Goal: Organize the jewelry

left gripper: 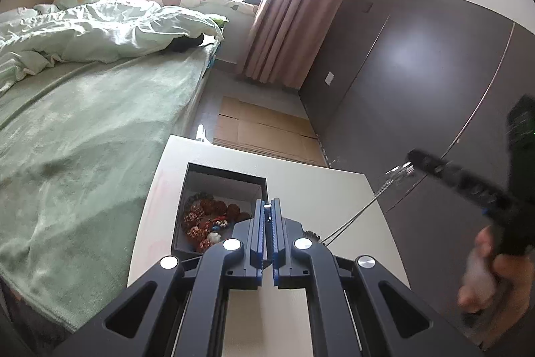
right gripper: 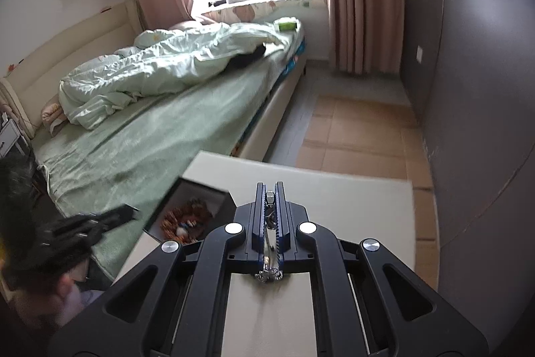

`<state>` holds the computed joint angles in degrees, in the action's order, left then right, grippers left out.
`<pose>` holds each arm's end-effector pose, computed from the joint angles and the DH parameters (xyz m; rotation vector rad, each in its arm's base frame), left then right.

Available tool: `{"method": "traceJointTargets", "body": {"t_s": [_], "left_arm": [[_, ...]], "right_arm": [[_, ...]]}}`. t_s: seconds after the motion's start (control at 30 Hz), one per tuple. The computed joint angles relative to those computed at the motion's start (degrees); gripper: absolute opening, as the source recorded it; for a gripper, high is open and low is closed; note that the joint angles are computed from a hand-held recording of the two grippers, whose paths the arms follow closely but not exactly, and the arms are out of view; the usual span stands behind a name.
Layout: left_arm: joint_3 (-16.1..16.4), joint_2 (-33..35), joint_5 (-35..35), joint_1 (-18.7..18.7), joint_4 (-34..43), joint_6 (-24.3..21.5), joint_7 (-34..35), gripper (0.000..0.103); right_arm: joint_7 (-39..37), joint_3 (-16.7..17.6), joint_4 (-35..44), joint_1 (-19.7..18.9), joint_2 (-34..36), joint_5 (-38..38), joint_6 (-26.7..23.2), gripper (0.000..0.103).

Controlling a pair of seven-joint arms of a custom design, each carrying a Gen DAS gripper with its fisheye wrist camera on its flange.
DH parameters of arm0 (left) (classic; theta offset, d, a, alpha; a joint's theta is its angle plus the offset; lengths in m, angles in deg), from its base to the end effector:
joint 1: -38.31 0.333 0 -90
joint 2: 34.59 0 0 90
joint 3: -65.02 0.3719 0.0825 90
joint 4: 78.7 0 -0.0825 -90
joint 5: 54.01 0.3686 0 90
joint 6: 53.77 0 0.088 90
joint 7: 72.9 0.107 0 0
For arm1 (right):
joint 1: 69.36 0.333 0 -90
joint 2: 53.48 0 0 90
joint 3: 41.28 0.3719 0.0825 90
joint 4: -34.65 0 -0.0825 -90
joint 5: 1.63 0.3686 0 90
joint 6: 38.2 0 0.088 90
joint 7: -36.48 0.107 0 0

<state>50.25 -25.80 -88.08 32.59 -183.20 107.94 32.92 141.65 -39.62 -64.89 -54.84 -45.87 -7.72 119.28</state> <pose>0.6166 -0.1871 0.6068 -1.7421 1.9788 -1.2739 0.6196 0.1828 0.6601 -1.7317 1.5751 -0.6232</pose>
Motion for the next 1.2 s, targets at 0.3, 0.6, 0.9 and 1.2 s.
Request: {"method": "traceJointTargets", "body": {"t_s": [0.3, 0.6, 0.9, 1.2], "left_arm": [[-0.60, 4.97, 0.33, 0.82, 6.00, -4.04, -1.30, 0.001], [-0.52, 8.34, 3.34, 2.07, 10.18, -7.90, -7.85, 0.020], [-0.96, 4.32, -2.02, 4.77, 5.92, -3.52, -4.49, 0.067], [0.79, 0.24, -7.31, 5.76, 2.55, -3.60, -0.08, 0.067]], "right_arm": [[2.31, -0.38, 8.04, 1.83, -0.69, -8.40, -3.89, 0.006], [2.97, -0.06, 16.50, 3.78, 1.48, -12.26, -7.15, 0.006], [0.25, 0.27, 25.10, 6.28, 5.77, -11.45, -9.30, 0.006], [-0.57, -0.20, 30.47, 8.72, 10.53, -9.42, -12.02, 0.006]]}}
